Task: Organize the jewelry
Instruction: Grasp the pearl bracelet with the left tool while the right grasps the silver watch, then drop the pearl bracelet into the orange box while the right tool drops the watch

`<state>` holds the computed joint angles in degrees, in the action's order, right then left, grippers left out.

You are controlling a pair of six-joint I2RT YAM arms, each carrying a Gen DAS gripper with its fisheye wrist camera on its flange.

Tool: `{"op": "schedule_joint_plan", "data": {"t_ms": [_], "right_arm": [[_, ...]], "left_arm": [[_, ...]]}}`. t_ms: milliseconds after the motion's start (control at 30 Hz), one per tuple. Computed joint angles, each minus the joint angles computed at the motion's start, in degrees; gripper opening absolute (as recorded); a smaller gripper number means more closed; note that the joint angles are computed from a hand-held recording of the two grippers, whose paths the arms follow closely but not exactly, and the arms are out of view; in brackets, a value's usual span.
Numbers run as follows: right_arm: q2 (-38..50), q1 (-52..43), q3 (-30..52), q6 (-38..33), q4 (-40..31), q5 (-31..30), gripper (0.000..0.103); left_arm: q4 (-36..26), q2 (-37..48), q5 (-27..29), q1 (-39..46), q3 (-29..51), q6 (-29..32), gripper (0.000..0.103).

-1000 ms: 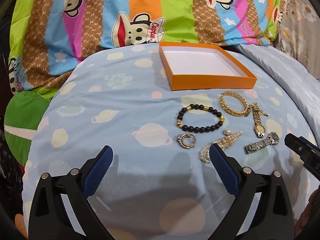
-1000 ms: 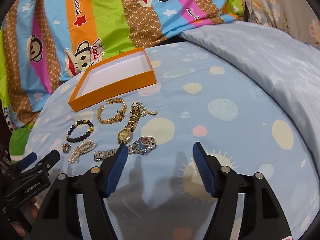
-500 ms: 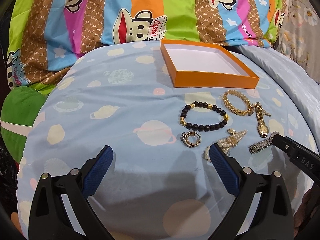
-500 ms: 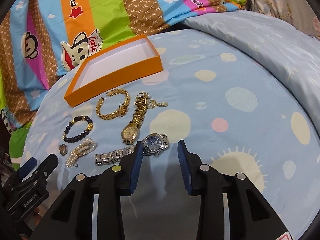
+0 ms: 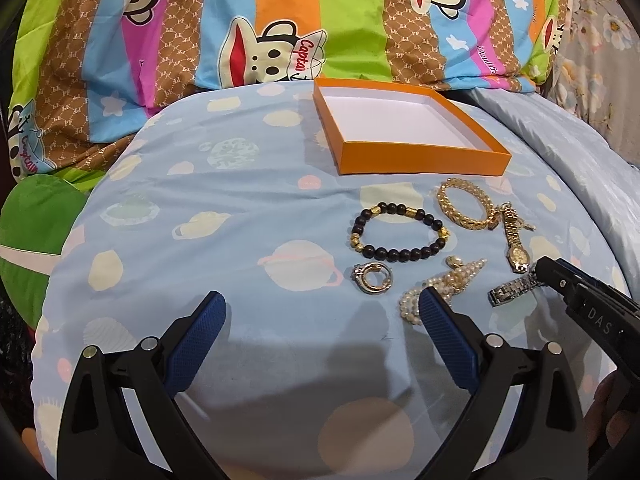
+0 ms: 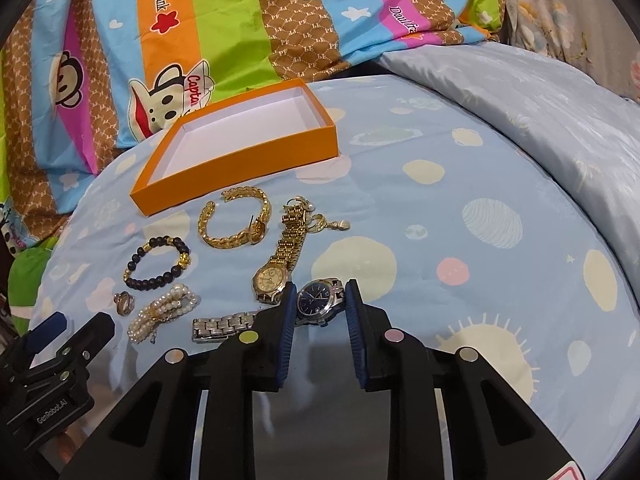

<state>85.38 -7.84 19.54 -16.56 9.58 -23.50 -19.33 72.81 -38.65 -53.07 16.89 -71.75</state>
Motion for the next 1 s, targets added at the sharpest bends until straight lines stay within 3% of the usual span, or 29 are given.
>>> {"op": "schedule_joint_plan", "data": {"t_ms": [67, 267, 400, 500, 567, 600, 700, 867, 1000], "right_arm": [[-1.58, -1.15, 0.0, -0.44, -0.7, -1.36, 0.011], [0.7, -4.13, 1.62, -1.63, -1.12, -2.81, 0.011], [1.89, -6.36, 3.05, -2.73, -2.12, -3.86, 0.011], [3.39, -8.14, 4.34, -3.55, -3.2, -5.46, 0.011], [3.96, -8.62, 4.98, -3.8, -3.79, -6.04, 0.011], [4.05, -8.81, 5.21, -3.91, -4.11, -6.33, 0.011], [3.68, -9.05, 5.36, -4.33, -4.72, -6.86, 0.01], [1.94, -9.93, 5.59, -5.23, -6.73, -8.23, 0.009], [-0.6, -10.89, 6.2, -6.03, -9.43, -9.75, 0.008]], "left_arm": [[0.3, -0.54, 0.57, -0.03, 0.6, 1.4, 0.095], [7.04, 3.1, 4.8, 2.7, 3.54, 9.12, 0.094], [12.72, 9.1, 9.08, 5.04, 5.54, 13.73, 0.068], [13.16, 12.84, 8.26, 4.1, 7.24, 14.03, 0.061], [13.46, 13.33, 8.05, 3.58, 7.55, 14.57, 0.051], [13.76, 13.44, 7.96, 3.36, 7.54, 14.91, 0.04], [14.84, 12.47, 9.05, 3.73, 6.93, 16.14, 0.019], [15.62, 9.29, 10.3, 3.8, 5.58, 16.53, 0.016], [11.77, 3.12, 8.86, 2.73, 5.18, 15.84, 0.015]]}}
